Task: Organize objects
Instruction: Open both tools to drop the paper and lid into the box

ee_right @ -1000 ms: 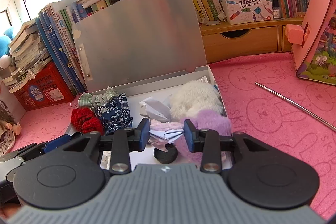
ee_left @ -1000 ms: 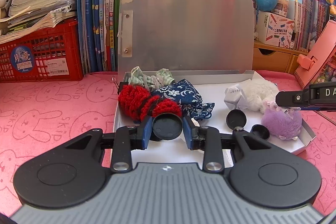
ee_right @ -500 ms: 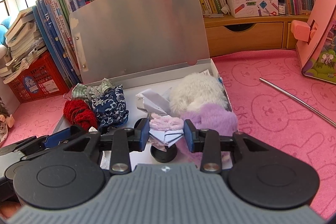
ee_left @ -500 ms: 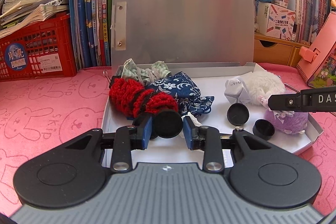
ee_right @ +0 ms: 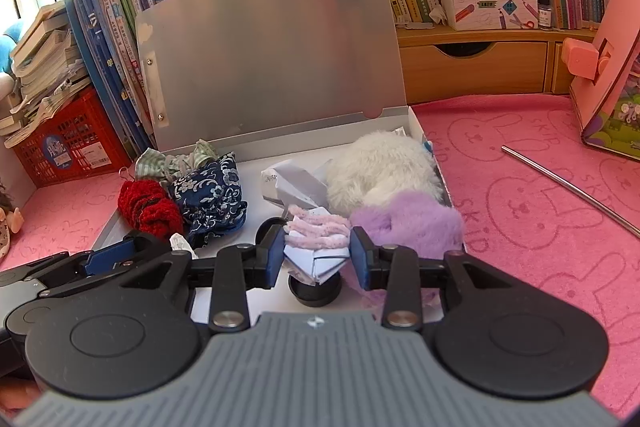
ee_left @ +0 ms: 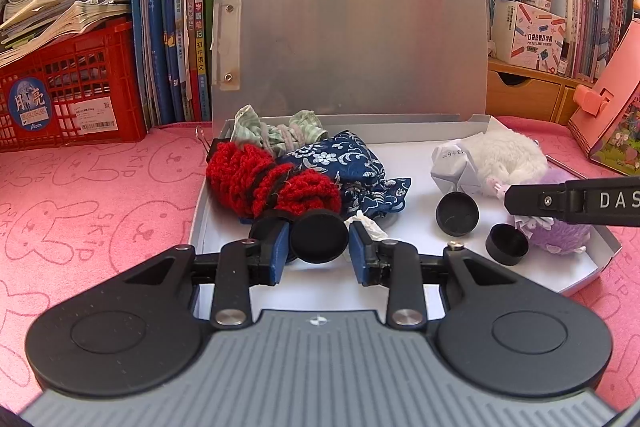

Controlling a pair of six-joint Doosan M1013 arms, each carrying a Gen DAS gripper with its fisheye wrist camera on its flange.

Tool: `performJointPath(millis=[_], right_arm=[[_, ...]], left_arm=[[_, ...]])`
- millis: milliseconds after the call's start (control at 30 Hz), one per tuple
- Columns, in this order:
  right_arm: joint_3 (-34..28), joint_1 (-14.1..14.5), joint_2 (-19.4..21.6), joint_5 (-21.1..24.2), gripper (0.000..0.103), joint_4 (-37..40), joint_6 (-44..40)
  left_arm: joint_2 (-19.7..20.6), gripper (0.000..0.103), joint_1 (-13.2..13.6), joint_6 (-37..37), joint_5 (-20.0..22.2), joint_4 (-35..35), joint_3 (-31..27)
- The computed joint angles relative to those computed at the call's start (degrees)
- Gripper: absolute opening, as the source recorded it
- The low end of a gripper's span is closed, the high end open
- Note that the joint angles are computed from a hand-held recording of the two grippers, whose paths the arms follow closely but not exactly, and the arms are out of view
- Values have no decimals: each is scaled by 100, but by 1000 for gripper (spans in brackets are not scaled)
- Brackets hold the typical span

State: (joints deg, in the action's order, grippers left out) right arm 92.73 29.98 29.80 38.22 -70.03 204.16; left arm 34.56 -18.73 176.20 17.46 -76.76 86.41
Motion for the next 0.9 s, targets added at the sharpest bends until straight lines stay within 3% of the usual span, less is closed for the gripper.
performJointPath(millis=[133,200,233,333,600,900], right_arm=[[20,4,-8,-10,44,-62,69],[28,16,-13,6,51,-95,86],[32,25,-16,20,56,-127,94],[37,54,-27,80,59,-192,82],[73,157,-96,322,66,-457,174],[182,273,-218,623,78,-556,257]], left_arm=[[-15,39,-10,-93,-37,97,12],[-29,39,-15,-147,-50,166,19],[-38,43,-16,-144,-53,175,25],[-85,56,-21,188,-82,-116,84],[-228,78,-17,666,17,-508,204],[-411,93,45,1044,186,-943,380]])
